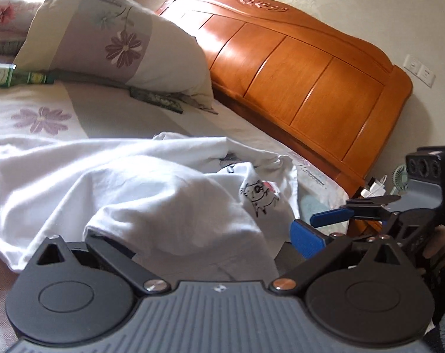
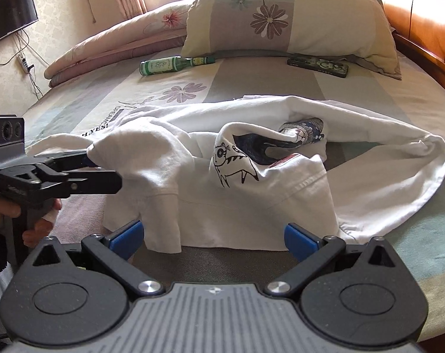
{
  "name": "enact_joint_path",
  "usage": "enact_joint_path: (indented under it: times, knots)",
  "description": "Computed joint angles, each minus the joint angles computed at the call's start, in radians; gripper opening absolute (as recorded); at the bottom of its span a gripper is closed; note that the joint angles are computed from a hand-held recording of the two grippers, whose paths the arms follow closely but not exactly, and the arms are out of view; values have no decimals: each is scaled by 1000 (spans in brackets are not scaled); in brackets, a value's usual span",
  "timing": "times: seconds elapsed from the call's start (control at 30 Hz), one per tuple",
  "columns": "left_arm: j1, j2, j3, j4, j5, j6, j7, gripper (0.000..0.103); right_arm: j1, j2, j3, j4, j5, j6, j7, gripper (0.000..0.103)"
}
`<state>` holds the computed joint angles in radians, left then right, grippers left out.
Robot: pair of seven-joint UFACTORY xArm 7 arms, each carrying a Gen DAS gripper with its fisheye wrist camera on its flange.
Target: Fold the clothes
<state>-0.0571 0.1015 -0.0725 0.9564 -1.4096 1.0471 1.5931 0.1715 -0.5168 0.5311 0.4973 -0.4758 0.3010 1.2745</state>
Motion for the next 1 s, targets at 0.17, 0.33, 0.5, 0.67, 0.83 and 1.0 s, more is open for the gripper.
enact_joint_path:
  times: [0.17, 0.33, 0.5, 0.67, 0.83, 1.0]
  knots:
    - [53, 80, 8, -10, -94, 86, -88, 102, 20, -25, -1, -16, 16, 18, 9, 103]
    - [77, 56, 16, -45, -62, 133, -100, 102, 24, -26, 0, -27, 25, 13, 21, 103]
    - [42, 20, 2, -52, -96, 6, -89, 93, 25, -15, 12, -16, 23, 27, 28, 103]
    - [55, -44, 31, -58, -130, 113, -54, 89, 53, -34, 6, -16, 26, 63, 28, 103]
    - [81, -122, 75, -70, -86, 256, -75, 89, 66, -62, 9, -23, 35, 87, 54, 103]
    - [107, -225, 133, -126, -132, 272, -94, 89, 73, -76, 23, -13, 30, 101, 65, 103]
